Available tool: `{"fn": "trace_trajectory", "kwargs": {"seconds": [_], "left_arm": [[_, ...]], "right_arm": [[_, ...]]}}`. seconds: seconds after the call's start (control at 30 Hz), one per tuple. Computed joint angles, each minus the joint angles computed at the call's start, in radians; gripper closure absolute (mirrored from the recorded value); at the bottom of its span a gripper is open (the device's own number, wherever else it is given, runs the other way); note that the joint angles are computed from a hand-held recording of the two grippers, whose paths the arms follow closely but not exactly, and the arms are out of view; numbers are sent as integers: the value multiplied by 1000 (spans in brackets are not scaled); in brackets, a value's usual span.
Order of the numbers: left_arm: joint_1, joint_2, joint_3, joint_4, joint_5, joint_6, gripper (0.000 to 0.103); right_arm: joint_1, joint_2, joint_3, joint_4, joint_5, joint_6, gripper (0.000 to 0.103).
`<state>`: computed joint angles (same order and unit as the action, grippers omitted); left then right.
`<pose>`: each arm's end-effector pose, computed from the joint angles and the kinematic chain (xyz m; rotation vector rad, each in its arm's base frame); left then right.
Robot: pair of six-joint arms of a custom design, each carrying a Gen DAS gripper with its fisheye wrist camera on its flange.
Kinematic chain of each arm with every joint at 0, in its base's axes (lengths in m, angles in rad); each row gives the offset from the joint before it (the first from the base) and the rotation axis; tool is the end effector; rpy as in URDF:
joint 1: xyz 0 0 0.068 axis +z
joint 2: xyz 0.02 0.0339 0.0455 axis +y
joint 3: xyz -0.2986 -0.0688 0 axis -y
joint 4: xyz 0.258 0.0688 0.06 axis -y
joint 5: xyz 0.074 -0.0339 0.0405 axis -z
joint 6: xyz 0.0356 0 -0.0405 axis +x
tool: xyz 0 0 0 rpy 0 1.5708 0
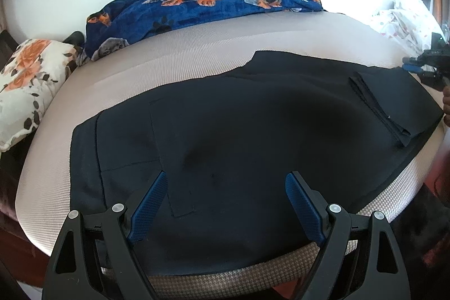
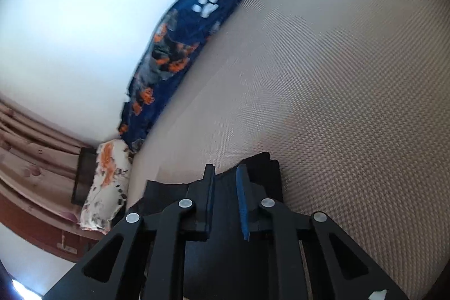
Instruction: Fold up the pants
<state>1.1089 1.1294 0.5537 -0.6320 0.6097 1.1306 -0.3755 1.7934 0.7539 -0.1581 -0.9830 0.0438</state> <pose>0.0976 0.1504 0.1969 0.1675 2.4394 0.0685 0.2923 -0.0834 0.1254 0.2594 2.3716 1.1792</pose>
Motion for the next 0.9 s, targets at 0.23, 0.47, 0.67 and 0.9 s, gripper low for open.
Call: {"fn": "trace_trajectory", "kwargs": {"seconds": [0.23,0.47,0.67,0.9], "left_arm": [[-55,-23,-22,20,-29,-28,17],[-54,-54,-21,1,-7,-14,17],[-71,-37,-20,8,-23,-40,16],[-62,-26,-11,-7,-16,-45,16]], "right_arm": [[1,94,24,-11,-10,16,103],[-91,80,49,-256,-169,-267,92],[-178,149,78,-692,-204,-802,92],[-149,176,-7,-667,-172,-936,103]]}}
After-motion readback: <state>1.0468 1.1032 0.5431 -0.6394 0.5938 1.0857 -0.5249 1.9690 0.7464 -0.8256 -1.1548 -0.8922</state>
